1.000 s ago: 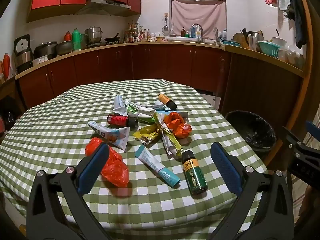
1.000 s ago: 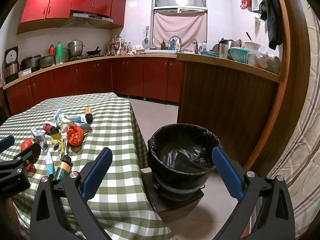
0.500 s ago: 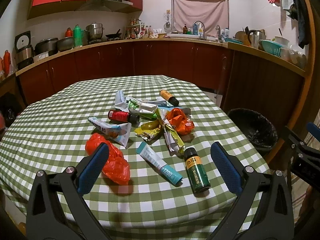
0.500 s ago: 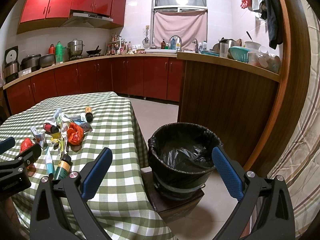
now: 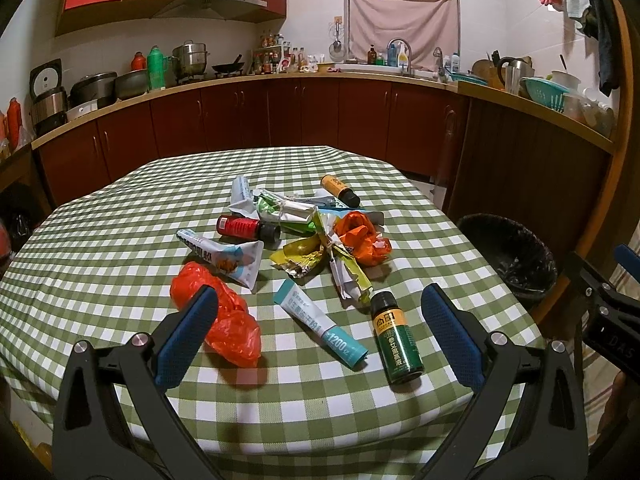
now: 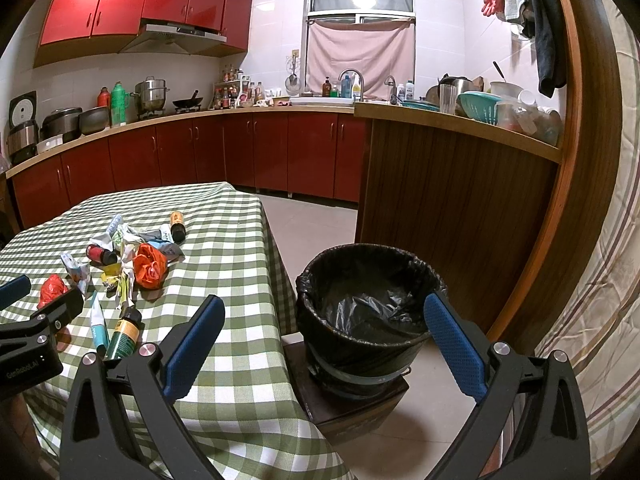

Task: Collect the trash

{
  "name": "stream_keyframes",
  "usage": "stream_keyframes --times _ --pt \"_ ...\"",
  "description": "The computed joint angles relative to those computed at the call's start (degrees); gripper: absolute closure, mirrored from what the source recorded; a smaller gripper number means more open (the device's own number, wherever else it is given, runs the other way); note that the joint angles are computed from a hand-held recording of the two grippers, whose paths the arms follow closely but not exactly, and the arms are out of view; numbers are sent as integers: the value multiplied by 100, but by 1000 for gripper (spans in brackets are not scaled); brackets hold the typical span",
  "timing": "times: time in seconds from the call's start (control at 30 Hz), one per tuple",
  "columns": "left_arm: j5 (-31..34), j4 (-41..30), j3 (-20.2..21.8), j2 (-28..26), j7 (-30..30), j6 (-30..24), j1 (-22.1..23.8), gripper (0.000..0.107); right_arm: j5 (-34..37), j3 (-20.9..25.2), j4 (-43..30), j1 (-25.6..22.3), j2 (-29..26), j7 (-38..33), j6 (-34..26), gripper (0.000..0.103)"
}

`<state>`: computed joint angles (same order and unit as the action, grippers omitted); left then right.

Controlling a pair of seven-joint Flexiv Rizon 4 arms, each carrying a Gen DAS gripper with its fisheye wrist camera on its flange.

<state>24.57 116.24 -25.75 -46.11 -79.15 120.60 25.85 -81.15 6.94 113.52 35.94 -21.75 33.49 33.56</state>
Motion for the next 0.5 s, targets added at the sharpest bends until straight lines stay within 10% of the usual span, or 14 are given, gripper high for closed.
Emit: stream_keyframes --times 0.5 --pt "-5 -17 15 -39 13 -12 -5 8 6 -1 -4 -1 -6 -6 4 6"
